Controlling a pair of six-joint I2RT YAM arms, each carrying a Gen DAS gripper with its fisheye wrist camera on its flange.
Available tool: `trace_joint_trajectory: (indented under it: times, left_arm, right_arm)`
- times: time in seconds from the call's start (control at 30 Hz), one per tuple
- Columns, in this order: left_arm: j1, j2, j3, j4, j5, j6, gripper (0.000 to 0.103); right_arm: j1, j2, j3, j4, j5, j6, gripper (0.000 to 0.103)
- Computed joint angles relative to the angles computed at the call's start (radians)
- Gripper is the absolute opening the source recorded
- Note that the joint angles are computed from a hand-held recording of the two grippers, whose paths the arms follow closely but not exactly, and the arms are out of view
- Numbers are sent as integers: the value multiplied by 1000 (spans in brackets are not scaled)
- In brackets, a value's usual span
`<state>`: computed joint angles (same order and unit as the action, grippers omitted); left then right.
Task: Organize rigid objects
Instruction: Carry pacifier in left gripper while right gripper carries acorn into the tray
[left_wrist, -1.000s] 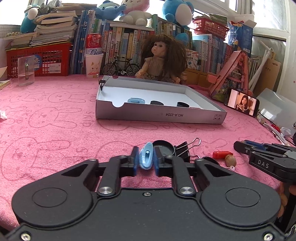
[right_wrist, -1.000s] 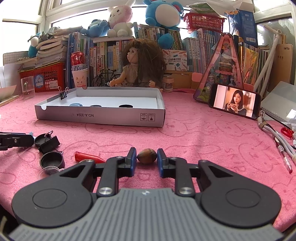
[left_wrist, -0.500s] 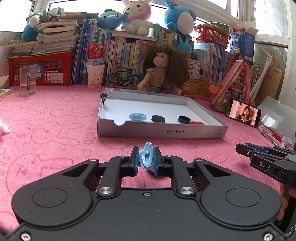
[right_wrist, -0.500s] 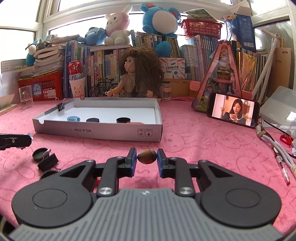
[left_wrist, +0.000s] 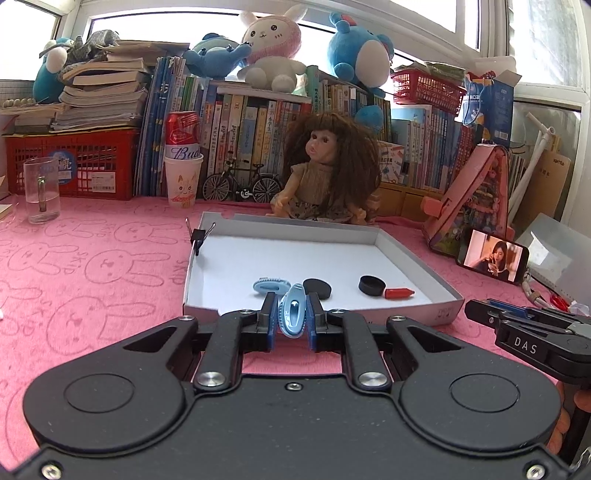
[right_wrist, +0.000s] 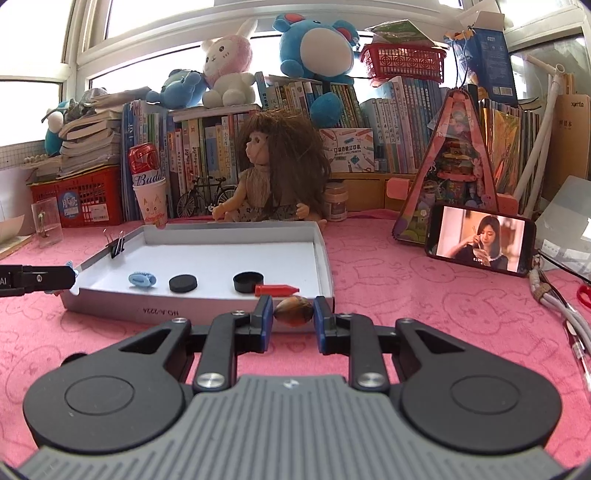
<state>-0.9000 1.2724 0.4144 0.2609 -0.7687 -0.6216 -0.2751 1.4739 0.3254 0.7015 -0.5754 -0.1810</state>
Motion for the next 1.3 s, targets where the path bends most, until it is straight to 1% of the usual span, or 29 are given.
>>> trace_joint_trajectory:
  times: [0.2,0.3,0.43,0.57,0.7,0.87,1.07,1.3]
  left_arm:
    - [118,80,67,48,115,58,15]
    - [162,125,105,70,155,86,15]
    - [207,183,149,71,200,90,15]
    - [236,241,185,65,233,96,15]
    - [274,286,228,23,284,72,15]
    - [301,331,266,-9,317,61,15]
    - [326,367,301,-27,342,51,15]
    - [340,398,328,-43,353,53,15]
  right_arm:
    - [47,75,102,-36,33,56,28]
    - [73,106,139,-32,64,72,28]
    - [104,146,194,-59,89,93,28]
    - [133,174,229,-92,108,88,28]
    - [155,208,290,-175,115,100,28]
    - [177,245,361,-270,133,110,28]
    - [207,267,423,-350,176,103,28]
    - [224,289,466,-401,212,103,28]
